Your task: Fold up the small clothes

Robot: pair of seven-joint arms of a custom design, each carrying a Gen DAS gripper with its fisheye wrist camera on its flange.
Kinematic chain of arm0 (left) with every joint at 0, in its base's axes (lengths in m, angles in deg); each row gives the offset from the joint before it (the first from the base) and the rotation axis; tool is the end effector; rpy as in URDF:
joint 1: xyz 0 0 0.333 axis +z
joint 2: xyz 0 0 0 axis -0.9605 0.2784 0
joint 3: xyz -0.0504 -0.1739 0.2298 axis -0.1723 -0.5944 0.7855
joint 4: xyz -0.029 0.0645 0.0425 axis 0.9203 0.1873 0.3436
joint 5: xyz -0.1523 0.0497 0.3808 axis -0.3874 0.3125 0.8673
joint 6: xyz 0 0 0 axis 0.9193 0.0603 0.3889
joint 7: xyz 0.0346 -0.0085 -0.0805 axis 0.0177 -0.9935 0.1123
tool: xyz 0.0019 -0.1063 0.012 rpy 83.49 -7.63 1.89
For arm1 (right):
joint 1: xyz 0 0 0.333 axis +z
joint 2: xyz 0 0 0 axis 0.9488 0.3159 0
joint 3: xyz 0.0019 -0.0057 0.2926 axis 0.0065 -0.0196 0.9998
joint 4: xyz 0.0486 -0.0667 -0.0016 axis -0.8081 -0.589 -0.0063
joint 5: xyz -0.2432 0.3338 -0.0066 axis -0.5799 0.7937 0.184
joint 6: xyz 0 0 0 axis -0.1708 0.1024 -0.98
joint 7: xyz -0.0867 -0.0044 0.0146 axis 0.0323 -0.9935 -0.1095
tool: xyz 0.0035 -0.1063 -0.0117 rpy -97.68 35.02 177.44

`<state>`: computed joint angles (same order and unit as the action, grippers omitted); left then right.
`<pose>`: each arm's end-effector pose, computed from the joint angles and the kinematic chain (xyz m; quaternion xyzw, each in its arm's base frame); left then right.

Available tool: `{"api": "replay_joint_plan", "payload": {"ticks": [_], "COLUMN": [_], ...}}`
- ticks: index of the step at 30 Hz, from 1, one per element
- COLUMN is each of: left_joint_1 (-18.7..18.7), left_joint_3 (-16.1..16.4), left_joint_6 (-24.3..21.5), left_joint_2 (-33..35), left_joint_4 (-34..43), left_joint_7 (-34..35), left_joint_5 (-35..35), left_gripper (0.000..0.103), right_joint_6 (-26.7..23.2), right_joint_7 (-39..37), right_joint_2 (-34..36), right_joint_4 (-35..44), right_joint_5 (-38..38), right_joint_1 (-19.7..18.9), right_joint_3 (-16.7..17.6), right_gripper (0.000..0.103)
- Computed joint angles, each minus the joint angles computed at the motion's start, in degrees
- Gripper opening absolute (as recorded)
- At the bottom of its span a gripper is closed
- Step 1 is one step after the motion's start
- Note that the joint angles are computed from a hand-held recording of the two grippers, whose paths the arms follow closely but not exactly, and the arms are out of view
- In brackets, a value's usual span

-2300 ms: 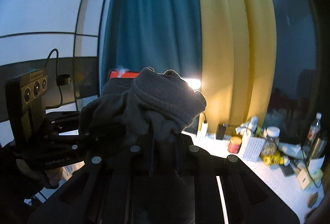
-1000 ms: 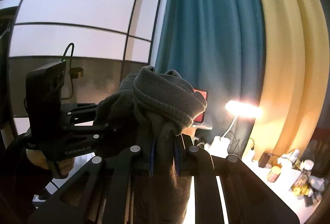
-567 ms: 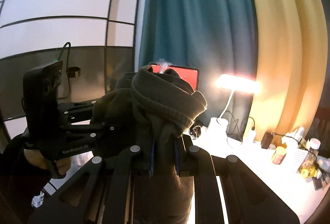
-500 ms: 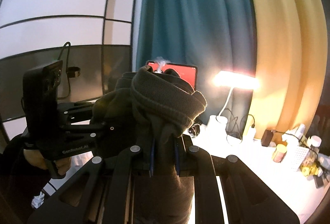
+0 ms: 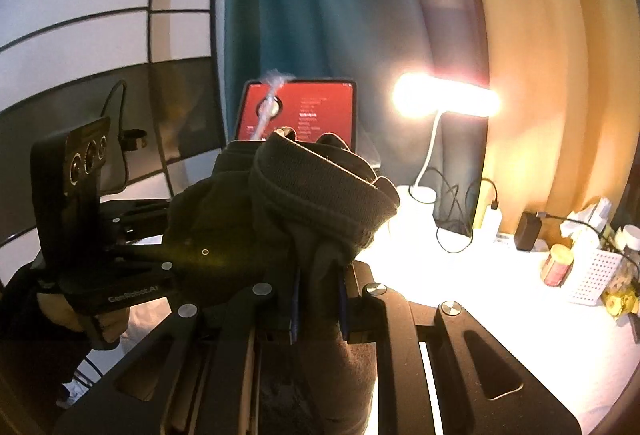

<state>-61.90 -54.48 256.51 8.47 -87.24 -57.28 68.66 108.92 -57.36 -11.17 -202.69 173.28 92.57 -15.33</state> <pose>0.4380 -0.1574 0.5107 -0.5925 0.5984 -0.3847 0.3780 0.5205 0.2188 0.5070 -0.7913 0.1901 -0.1404 0.5638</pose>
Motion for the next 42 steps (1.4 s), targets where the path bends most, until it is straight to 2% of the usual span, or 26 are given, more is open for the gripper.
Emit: {"api": "replay_joint_plan", "payload": {"ticks": [6, 19, 22, 33, 36, 42], "left_joint_1": [-1.6, -9.5, -11.9, -15.8, -18.2, -18.0], "left_joint_3": [2.4, 11.0, 13.3, 16.9, 18.8, 17.9], "left_joint_6": [-0.1, -2.0, -2.7, -4.7, -6.2, -9.9], "left_joint_2": [4.7, 13.9, 15.9, 21.8, 23.7, 26.2], "left_joint_4": [1.6, 4.7, 5.1, 7.6, 8.7, 11.2], "left_joint_7": [2.8, 15.0, 19.4, 33.2, 41.4, 50.9], "left_joint_5": [-1.5, -12.2, -17.0, -32.3, -42.7, -56.1], "left_gripper": [0.016, 0.016, 0.016, 0.016, 0.016, 0.016], "right_joint_6": [0.8, 2.2, 2.0, 1.2, 1.1, -1.5], "right_joint_7": [3.6, 14.6, 17.8, 28.9, 32.6, 40.9], "right_joint_2": [5.6, 18.8, 22.1, 32.2, 35.2, 40.8], "right_joint_4": [4.6, 16.4, 19.6, 29.0, 31.8, 37.9], "right_joint_5": [-2.7, -12.6, -15.6, -26.2, -29.5, -36.4], "right_joint_1": [-0.5, -3.0, -3.6, -5.2, -5.2, -5.5], "right_joint_3": [0.8, 4.4, 5.3, 7.8, 8.0, 8.2], "right_gripper": [0.016, 0.016, 0.016, 0.016, 0.016, 0.016]}}
